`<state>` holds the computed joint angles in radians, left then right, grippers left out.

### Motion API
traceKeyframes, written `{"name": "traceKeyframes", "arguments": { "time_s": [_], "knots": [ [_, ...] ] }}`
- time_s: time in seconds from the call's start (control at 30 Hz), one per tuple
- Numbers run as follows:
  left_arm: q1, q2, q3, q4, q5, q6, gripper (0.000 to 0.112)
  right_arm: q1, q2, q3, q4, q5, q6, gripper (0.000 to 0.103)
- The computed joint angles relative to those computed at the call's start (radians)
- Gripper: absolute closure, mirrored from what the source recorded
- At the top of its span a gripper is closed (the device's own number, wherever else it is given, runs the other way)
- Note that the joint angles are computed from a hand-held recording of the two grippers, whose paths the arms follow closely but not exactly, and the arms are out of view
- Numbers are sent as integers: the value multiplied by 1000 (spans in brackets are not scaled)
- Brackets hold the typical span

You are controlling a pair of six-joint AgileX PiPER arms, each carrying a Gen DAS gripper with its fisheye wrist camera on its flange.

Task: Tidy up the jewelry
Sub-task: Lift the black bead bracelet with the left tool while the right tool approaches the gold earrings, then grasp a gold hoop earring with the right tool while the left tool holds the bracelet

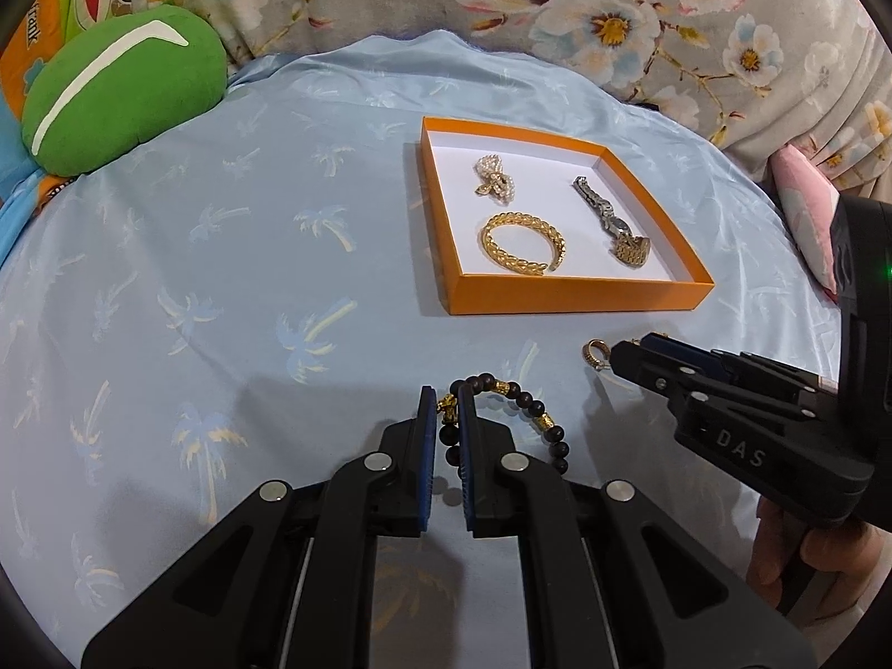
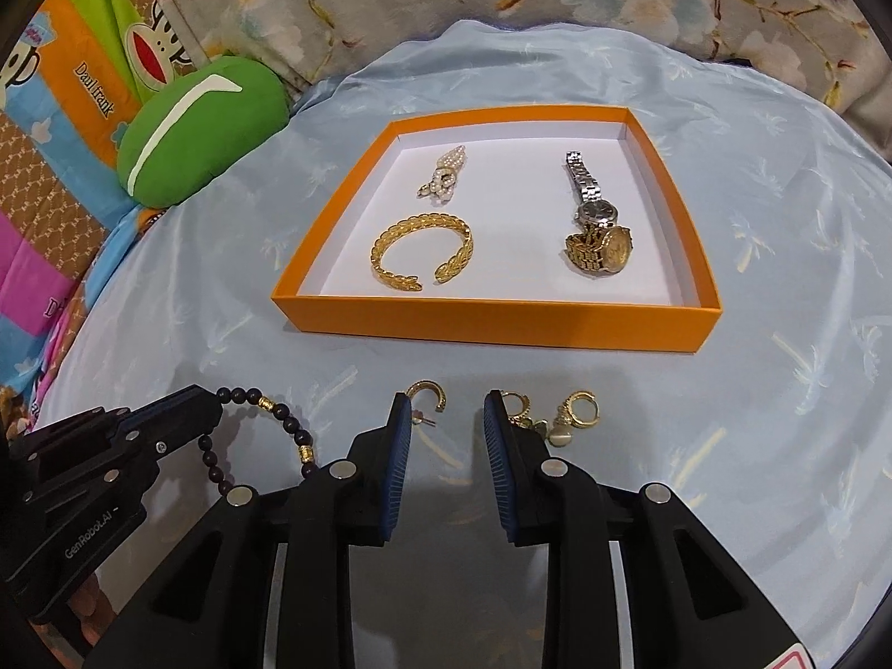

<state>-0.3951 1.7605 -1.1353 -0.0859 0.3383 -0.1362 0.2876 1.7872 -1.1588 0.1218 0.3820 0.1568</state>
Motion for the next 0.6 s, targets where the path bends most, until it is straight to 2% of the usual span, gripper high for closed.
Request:
{"name": "traceKeyframes", "arguments": {
  "time_s": [0.3,0.43,0.6],
  "knots": [
    [9,13,-2,-42,-4,44,105,23,47,-48,-44,8,19,77],
    [10,22,-7,-62,-3,61,105,38,46,-40,-132,-1,91,87],
    [10,29,-9,-74,-1,71,105,42,38,-24,-157,-15,115,87]
  ]
}}
